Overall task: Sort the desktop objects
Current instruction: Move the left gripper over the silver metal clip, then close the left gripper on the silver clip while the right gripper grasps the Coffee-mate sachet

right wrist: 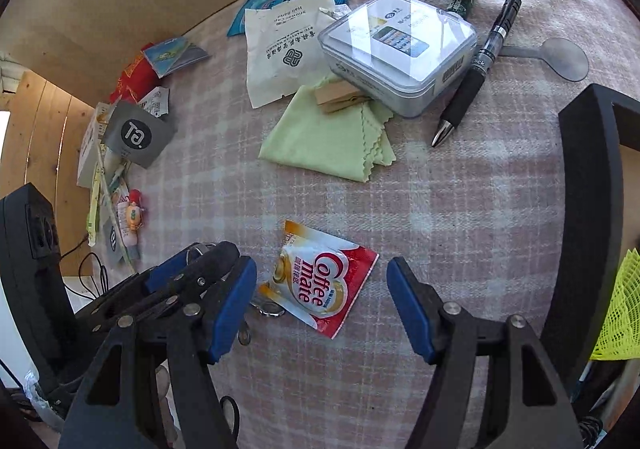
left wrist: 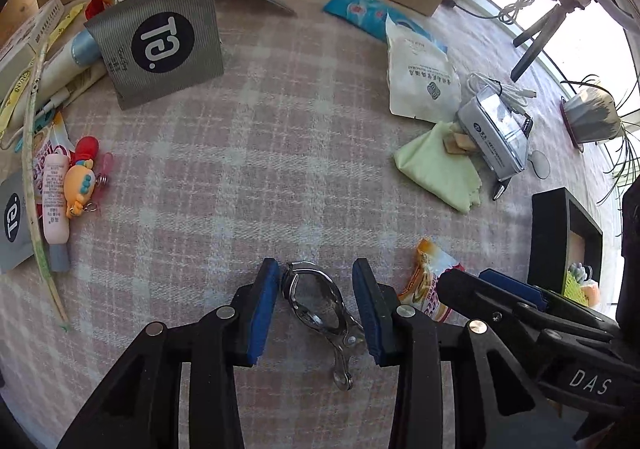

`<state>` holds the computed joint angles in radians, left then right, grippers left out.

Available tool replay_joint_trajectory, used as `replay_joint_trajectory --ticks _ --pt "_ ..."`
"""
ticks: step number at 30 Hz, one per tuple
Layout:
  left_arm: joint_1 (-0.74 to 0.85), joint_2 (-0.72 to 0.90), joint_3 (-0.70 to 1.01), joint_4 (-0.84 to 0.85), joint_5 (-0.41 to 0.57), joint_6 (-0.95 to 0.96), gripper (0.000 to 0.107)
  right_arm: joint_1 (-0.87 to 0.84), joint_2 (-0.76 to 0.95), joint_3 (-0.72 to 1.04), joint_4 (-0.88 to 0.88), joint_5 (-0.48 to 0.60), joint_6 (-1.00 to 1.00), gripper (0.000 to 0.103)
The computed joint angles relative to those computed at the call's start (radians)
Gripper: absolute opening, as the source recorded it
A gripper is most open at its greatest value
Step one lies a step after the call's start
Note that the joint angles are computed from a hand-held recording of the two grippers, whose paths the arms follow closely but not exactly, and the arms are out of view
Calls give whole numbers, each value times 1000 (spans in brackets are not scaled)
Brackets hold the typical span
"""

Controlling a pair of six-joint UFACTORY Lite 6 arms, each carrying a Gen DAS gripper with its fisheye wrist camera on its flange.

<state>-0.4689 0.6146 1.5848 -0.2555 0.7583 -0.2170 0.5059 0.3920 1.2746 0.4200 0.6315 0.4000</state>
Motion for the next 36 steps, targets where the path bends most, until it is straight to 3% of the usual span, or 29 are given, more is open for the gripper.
replay_joint_trajectory --ticks 7,13,18,21,26,31,36 --pt "1 -27 -39 15 -24 53 34 40 37 34 -142 12 149 67" --pt "-10 -174 -249 -16 -79 92 33 103 49 62 -299 50 241 67" --pt "-17 -278 -364 -25 -104 58 48 158 56 75 -428 110 330 67" --pt "-44 -308 -395 -8 -118 19 50 150 20 35 -415 107 347 67" --pt "-60 -275 -384 59 -143 -73 48 103 -42 -21 -352 55 396 67" --pt "-120 -297 -428 189 -190 -173 46 65 -23 -23 -162 -17 310 68" --pt "-259 -406 -562 374 -212 -379 30 150 114 179 -370 114 444 74"
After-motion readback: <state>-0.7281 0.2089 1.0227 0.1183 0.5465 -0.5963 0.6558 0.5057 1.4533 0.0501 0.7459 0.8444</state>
